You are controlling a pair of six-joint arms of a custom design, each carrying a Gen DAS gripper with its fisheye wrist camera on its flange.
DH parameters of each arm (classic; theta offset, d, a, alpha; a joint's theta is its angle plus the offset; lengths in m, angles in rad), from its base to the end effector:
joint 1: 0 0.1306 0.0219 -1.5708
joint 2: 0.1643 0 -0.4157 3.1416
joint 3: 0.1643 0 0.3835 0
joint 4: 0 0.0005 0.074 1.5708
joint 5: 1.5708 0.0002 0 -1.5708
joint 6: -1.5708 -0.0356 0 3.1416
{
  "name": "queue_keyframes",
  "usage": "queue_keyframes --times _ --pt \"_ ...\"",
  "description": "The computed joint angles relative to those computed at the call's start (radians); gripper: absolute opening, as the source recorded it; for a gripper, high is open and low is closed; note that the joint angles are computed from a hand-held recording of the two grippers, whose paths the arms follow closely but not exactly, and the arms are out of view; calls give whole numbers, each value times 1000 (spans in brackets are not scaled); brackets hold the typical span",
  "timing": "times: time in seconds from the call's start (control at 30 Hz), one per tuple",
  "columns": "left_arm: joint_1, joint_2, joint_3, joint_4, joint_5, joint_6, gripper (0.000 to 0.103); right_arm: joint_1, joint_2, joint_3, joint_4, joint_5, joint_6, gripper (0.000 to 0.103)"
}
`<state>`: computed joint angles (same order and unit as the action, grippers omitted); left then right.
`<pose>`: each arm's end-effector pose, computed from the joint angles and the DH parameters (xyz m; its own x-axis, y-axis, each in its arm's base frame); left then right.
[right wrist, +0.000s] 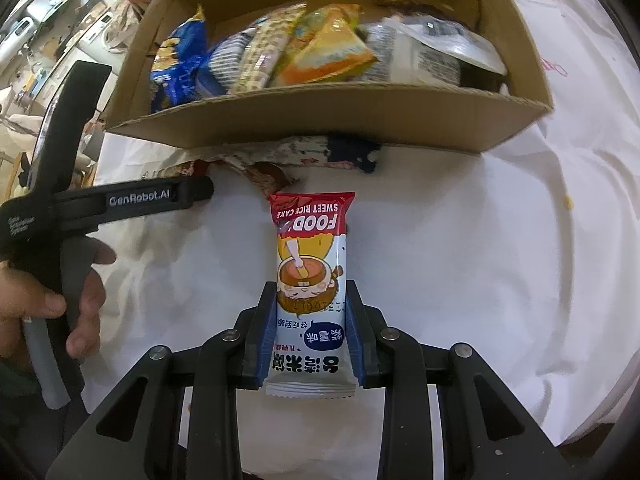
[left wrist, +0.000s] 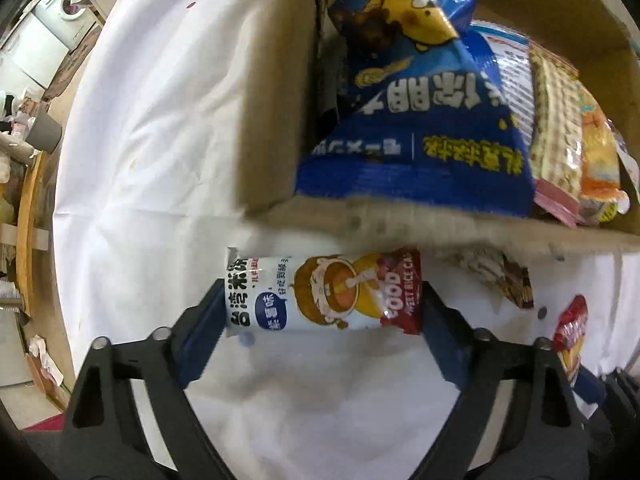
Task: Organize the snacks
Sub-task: 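Carry both FOOD cake packs over the box with both tools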
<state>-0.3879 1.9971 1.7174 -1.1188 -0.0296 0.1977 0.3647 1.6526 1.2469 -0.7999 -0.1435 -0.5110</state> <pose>0.5932 -0.2418 0.2620 -0.9676 0.1833 -0.1738 0.1870 0.9823 -0.0051 0.4789 0.1877 0.2803 -0.9571 0.1527 -0.2462 0.0772 0.9536 0.2912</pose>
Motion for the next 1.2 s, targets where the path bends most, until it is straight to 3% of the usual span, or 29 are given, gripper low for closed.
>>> queue_keyframes --times 0.13,0.53,0.73,1.2 --pt "19 -58 -68 11 35 -11 76 5 3 16 -9 -10 12 33" --pt "-18 -236 -214 86 -35 16 72 -7 -81 6 22 -55 38 33" --pt "-30 -259 -129 56 -56 13 72 -41 -130 -11 53 -81 19 33" --pt "-48 -192 46 93 -76 -29 72 -145 -161 10 194 -71 -56 33"
